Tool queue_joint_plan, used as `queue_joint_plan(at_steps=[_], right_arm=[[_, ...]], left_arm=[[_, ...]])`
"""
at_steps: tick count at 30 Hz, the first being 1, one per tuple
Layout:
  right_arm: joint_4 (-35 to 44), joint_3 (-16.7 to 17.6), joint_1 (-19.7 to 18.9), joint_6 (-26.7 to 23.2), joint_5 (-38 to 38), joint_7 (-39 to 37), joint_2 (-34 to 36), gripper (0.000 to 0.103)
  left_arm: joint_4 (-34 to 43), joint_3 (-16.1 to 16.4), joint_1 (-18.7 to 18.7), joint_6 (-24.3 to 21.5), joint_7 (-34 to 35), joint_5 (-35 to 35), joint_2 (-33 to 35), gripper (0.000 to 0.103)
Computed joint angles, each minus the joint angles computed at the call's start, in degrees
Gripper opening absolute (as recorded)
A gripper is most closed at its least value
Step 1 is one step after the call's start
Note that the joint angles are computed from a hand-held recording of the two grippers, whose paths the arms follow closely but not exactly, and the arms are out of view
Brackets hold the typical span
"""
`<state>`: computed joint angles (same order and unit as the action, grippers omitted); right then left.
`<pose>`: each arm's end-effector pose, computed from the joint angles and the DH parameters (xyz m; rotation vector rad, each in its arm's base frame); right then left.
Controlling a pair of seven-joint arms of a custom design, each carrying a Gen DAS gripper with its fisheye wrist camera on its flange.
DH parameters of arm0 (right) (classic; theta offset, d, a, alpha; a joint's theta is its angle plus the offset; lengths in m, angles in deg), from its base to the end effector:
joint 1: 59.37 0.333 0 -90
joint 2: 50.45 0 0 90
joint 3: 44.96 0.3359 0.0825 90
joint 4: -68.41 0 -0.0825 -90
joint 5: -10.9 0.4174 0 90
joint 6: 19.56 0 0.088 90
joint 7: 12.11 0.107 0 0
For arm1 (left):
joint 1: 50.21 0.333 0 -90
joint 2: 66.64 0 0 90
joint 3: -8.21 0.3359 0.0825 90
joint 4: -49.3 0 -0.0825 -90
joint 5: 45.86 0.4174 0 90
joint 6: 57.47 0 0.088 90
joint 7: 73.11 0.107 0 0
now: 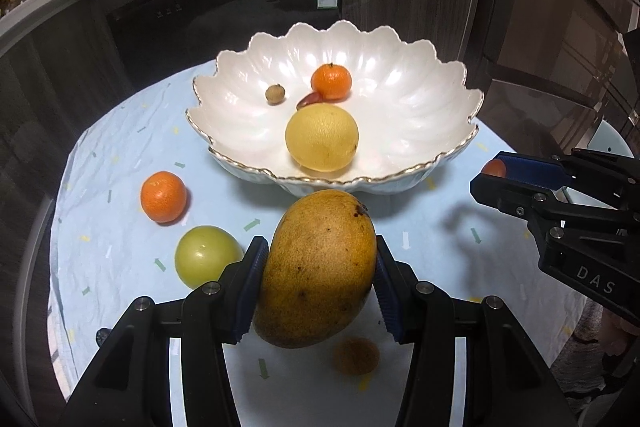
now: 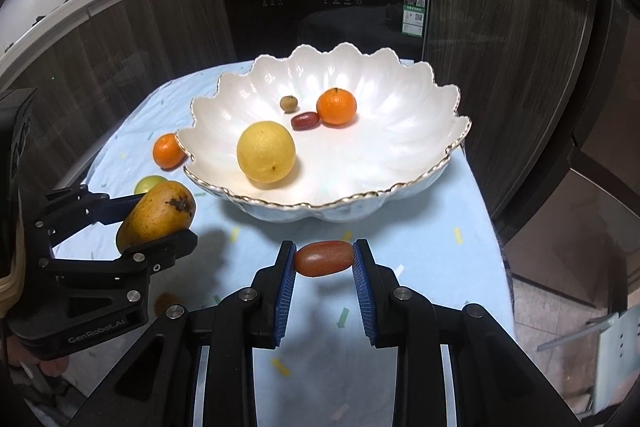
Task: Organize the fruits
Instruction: 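Lift the mango and red date and carry both over the white bowl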
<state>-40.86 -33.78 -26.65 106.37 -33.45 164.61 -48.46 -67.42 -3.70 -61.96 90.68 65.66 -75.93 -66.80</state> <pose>0.4709 0.4174 0.5197 -1.4698 2.1250 -0.7352 0.5731 -0.2412 0.5090 -0.9197 2.6071 -0.8846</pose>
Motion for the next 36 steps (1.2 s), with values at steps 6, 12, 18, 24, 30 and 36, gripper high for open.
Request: queue_joint_plan(at_steps=[6,12,18,24,30,36], right_arm=[[0.56,0.1,0.02,-0.72,-1.19,0.33,-0.46,0.03],[1.02,0.29,-0.17,-1.87,-2.64,0.87,-1.17,0.03],[1.68,0.35,-0.63,-2.89,-3.88,0.91,-1.49,0.03],[2.13,0.13,-1.25,-3.63,-4.54,0.91,-1.66,0.03],[2.54,-0.13,-1.87,-3.75,-5.0,0.88,-1.5,0.03],[2.94,-0.54,-2.47,-3.9,-5.52,0.78,-1.24,0.03]], left_arm=[[0.5,0.16,-0.04,-0.28,-0.17,-0.82,-0.64,0.05],[1.71,0.24,-0.19,-0.51,-0.2,-1.68,-0.77,0.05],[3.9,-0.02,-0.28,0.18,-0.73,-1.88,0.3,0.05],[6.65,-0.63,-0.15,1.17,-1.75,-1.05,2.22,0.05],[9.03,-1.45,0.08,2.0,-3.03,0.0,4.17,0.05],[11.45,-2.13,0.41,2.32,-4.65,1.05,6.3,0.05]])
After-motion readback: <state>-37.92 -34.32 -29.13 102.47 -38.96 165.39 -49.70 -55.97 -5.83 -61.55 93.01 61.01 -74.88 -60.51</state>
